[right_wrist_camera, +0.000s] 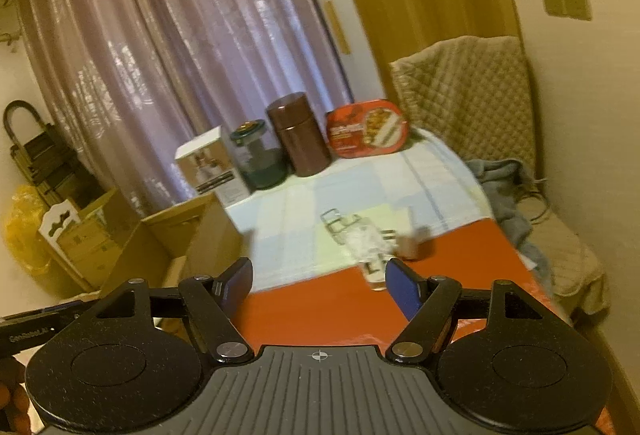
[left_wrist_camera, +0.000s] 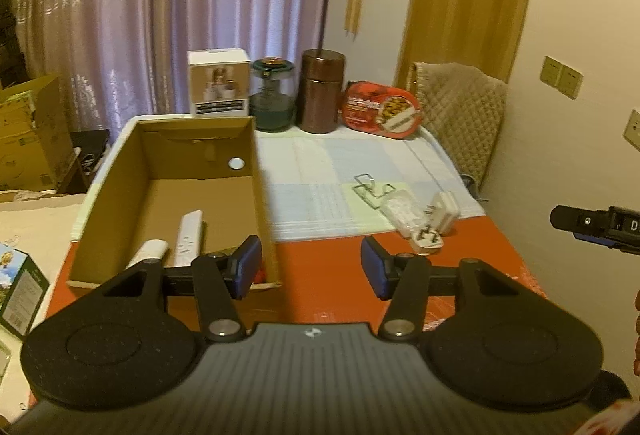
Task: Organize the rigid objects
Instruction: 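Withdraw both grippers from the box toward the plugs on the mat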
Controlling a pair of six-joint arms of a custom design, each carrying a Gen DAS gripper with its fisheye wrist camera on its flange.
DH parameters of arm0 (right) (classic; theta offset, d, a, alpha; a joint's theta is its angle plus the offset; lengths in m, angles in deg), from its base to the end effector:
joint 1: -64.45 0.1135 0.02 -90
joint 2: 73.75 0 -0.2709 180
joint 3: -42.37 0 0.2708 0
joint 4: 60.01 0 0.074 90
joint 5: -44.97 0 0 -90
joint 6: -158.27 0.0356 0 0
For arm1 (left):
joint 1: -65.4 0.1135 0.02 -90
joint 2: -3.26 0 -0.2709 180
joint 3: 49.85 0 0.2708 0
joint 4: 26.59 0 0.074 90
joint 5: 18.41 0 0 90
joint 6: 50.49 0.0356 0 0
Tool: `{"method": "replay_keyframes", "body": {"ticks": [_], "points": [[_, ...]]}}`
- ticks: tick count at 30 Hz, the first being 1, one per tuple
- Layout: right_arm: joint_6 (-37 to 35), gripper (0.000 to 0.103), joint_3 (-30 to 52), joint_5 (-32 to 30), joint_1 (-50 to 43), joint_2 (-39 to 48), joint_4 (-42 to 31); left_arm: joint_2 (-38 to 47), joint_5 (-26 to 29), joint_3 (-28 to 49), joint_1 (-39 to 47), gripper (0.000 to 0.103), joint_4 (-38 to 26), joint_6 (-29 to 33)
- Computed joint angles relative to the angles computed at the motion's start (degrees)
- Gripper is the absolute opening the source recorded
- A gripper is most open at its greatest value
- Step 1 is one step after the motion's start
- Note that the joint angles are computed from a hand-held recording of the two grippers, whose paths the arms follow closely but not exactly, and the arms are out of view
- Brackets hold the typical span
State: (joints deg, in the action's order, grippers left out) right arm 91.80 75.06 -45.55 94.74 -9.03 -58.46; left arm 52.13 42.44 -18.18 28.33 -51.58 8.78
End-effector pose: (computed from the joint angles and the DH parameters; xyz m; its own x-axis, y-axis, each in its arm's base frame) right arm 0.1970 0.1155 0.1592 -0.6056 0.1086 -0.7883 -0.2938 0.8902 0.3483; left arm 0.1528 -0.0937 0.1669 -0.5825 -0.1193 -0.8040 -0.0688 0.9929 -0.0974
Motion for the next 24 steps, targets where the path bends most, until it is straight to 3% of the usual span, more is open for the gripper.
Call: {"method": "replay_keyframes", "body": {"ticks": [13,19,24], "points": [[-5.7,0.071,-3.8,-5.4,-13.6,-4.4,-3.2,20.1,-0.6,5.2,-7.0,0.06,13.1,-2.5],[-9.5,0.071,-2.7,-7.7,-17.1,0.1,-1.2,29.5,0.1,8.5,-7.2,0.069,19.4,-1.9],[-14.0,0.071,-0.1,-9.3,-18.7,9.2,3.8,40.3,2.3,11.6,-5.6,0.074,28.9,-0.8]]}}
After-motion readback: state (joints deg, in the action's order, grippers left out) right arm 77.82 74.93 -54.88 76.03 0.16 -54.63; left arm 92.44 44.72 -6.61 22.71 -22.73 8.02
